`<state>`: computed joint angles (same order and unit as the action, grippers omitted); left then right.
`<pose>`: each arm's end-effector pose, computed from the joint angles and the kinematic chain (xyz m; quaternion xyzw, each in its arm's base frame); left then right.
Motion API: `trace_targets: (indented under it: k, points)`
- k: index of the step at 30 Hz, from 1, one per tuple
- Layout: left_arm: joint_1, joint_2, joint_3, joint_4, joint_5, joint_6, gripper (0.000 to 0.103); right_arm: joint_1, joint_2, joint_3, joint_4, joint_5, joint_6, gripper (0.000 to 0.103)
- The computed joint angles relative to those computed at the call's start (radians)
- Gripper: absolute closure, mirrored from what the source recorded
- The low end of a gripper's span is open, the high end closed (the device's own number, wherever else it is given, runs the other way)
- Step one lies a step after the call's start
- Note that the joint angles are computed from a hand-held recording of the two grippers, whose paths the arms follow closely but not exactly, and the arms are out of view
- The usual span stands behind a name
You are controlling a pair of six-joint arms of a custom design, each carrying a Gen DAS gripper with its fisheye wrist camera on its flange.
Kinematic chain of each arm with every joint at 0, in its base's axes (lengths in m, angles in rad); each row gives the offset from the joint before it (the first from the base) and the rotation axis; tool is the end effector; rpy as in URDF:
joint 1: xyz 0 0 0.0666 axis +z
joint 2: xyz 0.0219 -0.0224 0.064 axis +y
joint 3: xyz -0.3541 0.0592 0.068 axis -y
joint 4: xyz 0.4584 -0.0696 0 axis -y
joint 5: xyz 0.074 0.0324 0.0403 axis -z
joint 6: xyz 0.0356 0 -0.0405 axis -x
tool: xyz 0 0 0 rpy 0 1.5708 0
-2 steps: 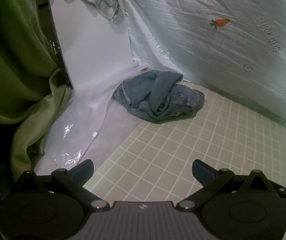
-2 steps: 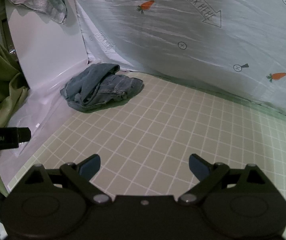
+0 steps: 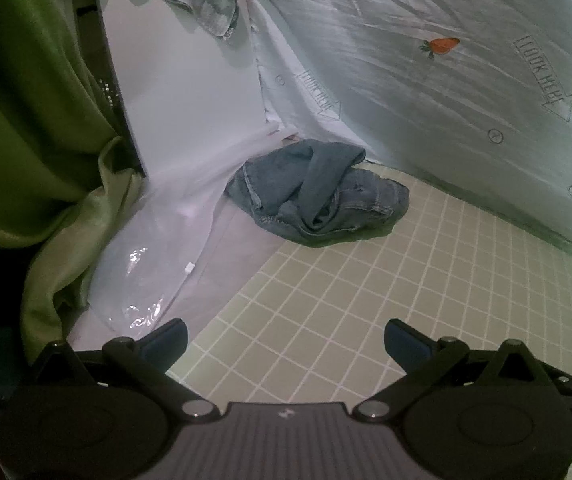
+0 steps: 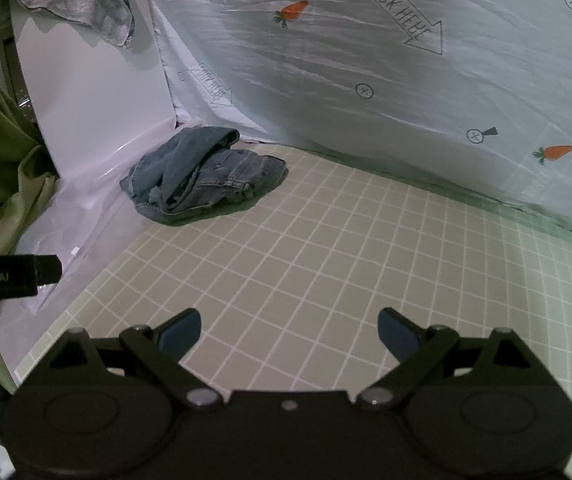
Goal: Fold clothes
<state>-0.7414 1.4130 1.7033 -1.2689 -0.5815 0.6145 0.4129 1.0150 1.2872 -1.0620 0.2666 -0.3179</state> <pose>0.4041 -0.3440 0.5360 -0.0254 0.9198 0.0382 0.3897 0.3799 0.1558 0.5134 0.0070 0.9179 0.0200 0.3963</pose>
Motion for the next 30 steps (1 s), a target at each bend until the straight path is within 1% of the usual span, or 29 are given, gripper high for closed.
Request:
trace_targets:
  k: [15,30]
  points:
    - [-0.002,-0.002,-0.012,0.016,0.001,-0.002,0.0,-0.003,-0.001,-0.005,0.007,0.0,0.003,0.007]
    - [-0.007,-0.002,-0.009,0.005,-0.006,0.007,0.0,-0.004,-0.002,-0.003,0.003,-0.003,0.0,0.007]
